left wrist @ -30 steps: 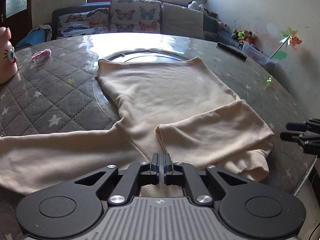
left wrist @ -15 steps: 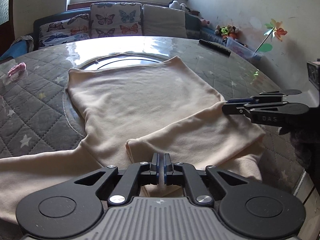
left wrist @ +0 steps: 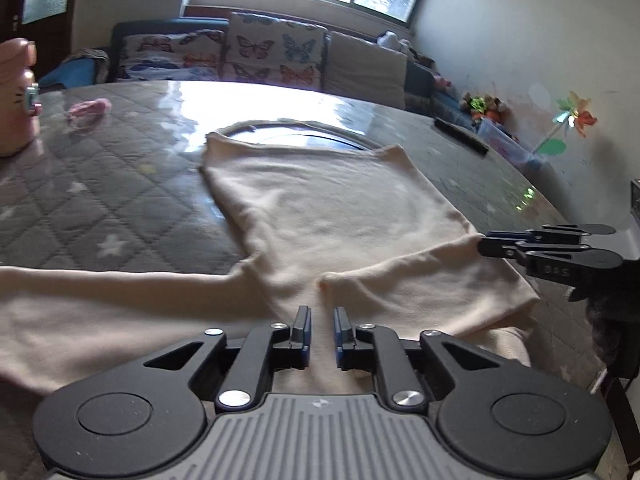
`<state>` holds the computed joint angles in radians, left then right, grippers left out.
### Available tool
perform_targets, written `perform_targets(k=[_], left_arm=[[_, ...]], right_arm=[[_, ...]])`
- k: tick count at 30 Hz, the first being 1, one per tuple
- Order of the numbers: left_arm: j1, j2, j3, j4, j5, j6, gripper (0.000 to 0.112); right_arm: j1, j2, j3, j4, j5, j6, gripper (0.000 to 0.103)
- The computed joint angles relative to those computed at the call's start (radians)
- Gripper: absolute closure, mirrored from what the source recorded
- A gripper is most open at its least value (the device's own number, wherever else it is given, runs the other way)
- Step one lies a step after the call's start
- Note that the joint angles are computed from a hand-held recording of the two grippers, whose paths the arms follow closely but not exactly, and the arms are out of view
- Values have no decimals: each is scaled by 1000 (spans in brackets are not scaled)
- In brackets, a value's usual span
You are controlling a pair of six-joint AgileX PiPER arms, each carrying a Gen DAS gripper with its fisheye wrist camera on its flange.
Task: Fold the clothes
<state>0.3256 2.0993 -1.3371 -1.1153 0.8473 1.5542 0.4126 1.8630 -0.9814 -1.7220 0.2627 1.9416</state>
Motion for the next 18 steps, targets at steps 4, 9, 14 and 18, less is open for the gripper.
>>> perform_targets(k=[4, 9, 14, 18], left_arm=[[61, -9, -4, -11, -64, -26, 89], [120, -25, 11, -64, -200, -13, 83], [157, -11, -15, -78, -313, -80, 80], [182, 9, -52, -46, -349, -177, 76]], right_arm=[[39, 39, -62, 92, -55, -112, 86], [93, 122, -167, 192, -105, -218, 86], [133, 201, -274, 376, -104, -422, 86], [157, 238, -335, 472, -77, -535, 86]])
